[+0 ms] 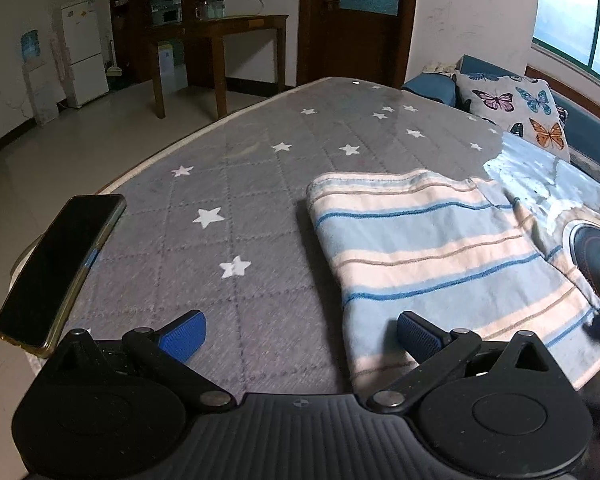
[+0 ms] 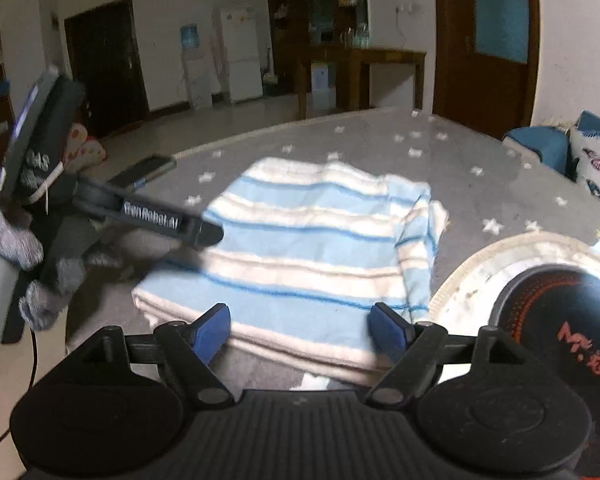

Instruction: Fold clothes

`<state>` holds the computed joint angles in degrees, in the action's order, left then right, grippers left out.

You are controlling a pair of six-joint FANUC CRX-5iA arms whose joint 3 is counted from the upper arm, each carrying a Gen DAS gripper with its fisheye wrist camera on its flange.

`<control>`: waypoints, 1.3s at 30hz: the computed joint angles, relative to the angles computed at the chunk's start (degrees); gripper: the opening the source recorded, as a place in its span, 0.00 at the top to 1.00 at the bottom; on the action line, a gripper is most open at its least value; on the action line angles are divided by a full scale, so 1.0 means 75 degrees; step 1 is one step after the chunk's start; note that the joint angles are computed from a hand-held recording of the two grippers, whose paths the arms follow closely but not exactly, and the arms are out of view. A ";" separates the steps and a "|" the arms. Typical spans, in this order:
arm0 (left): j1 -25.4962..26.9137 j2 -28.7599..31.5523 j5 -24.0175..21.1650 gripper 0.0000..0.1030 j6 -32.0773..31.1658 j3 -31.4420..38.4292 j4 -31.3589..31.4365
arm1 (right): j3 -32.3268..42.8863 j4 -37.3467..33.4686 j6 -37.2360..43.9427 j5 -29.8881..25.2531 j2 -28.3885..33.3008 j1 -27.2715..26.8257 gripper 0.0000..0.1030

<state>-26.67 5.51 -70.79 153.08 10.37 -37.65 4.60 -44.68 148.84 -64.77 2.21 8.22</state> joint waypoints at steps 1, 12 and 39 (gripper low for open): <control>-0.0007 -0.0014 -0.0002 0.00 0.0009 -0.0008 0.0000 | 0.0002 -0.0166 0.0078 0.0125 -0.0010 -0.0065 0.23; -0.0056 -0.0001 -0.0137 0.00 0.0033 0.0077 -0.0092 | 0.0555 -0.0200 -0.0381 -0.0328 0.0430 -0.0214 0.19; 0.0077 0.0017 -0.0168 0.00 0.0099 0.0054 -0.0038 | 0.1659 -0.0133 -0.1544 0.0119 0.1673 0.0260 0.16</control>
